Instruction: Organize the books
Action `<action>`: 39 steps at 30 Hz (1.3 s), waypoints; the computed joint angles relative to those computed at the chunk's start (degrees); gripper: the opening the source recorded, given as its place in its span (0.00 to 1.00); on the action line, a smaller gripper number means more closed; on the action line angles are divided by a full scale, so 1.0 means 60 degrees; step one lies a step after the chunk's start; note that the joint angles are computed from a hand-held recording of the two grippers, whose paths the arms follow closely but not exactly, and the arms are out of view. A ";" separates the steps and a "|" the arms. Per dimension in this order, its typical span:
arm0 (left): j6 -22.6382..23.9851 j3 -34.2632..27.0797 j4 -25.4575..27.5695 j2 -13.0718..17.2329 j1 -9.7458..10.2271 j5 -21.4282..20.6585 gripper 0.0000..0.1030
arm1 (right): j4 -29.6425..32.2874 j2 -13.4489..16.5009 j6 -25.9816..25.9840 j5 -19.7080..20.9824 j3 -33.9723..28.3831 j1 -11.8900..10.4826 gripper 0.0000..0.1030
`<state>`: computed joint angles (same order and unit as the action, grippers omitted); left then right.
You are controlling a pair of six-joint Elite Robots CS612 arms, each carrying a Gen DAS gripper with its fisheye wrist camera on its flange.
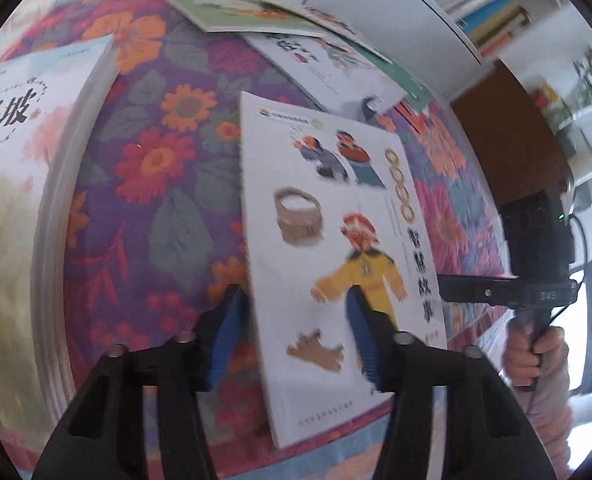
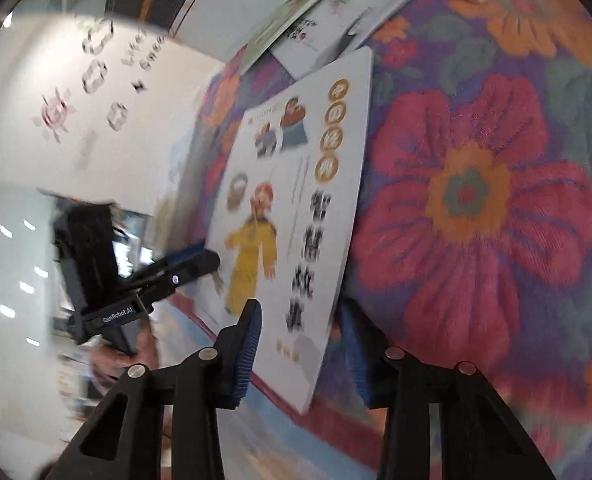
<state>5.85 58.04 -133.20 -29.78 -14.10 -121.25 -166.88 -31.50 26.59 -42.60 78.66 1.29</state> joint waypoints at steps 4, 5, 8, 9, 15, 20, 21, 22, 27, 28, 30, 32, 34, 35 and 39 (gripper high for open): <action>-0.0011 -0.0568 0.0499 0.0282 0.0040 -0.0290 0.40 | 0.0032 0.0400 0.0063 0.0279 -0.0665 -0.0026 0.30; -0.0037 -0.0608 0.0450 0.0305 0.0027 -0.0207 0.37 | 0.0126 0.0434 -0.0030 0.0160 -0.0781 -0.0009 0.25; -0.0180 -0.0572 0.0141 0.0300 -0.0040 0.0226 0.27 | 0.0072 0.0437 0.0018 -0.0037 -0.0745 0.0003 0.13; -0.0171 -0.0538 0.0045 0.0290 -0.0052 0.0284 0.27 | -0.0038 0.0505 0.0246 0.0180 -0.0764 -0.0041 0.12; -0.0297 -0.0360 -0.0422 0.0236 -0.0110 0.0547 0.27 | -0.0343 0.0421 0.0541 0.0032 -0.0554 -0.0008 0.11; -0.0291 -0.0090 -0.0569 0.0053 -0.0199 0.0928 0.27 | -0.0224 0.0197 0.0472 -0.0673 -0.0422 0.0132 0.15; -0.0227 -0.0004 -0.0592 -0.0014 -0.0217 0.1065 0.27 | 0.0001 0.0089 0.0138 -0.1003 -0.0427 0.0207 0.15; -0.0190 0.0052 -0.0641 -0.0055 -0.0229 0.1169 0.27 | 0.0213 -0.0025 -0.0186 -0.1175 -0.0390 0.0262 0.16; -0.0206 0.0095 -0.0619 -0.0094 -0.0058 0.0576 0.27 | 0.0248 -0.0195 -0.0454 -0.0787 -0.0300 0.0337 0.15; -0.0184 0.0115 -0.0632 -0.0104 -0.0040 0.0522 0.27 | 0.0290 -0.0308 -0.0727 -0.1195 -0.0241 0.0417 0.15; -0.0144 0.0209 -0.0697 -0.0153 -0.0014 0.0560 0.27 | 0.0109 -0.0367 -0.0793 -0.1375 -0.0178 0.0491 0.15; -0.0065 0.0262 -0.0678 -0.0185 0.0020 0.0517 0.27 | 0.0001 -0.0393 -0.0776 -0.1366 -0.0159 0.0537 0.15; -0.0047 0.0267 -0.0617 -0.0195 0.0058 0.0352 0.27 | 0.0053 -0.0474 -0.1046 -0.1596 -0.0121 0.0613 0.15; -0.0025 0.0275 -0.0599 -0.0203 0.0070 0.0293 0.27 | 0.0125 -0.0490 -0.1120 -0.1696 -0.0161 0.0651 0.15; 0.0094 0.0420 -0.0766 -0.0313 0.0121 0.0120 0.27 | 0.0165 -0.0594 -0.1360 -0.1864 -0.0113 0.0713 0.15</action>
<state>6.42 60.56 -137.79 -31.66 -13.38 -120.52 -165.89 -35.07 18.44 -53.78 77.98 5.57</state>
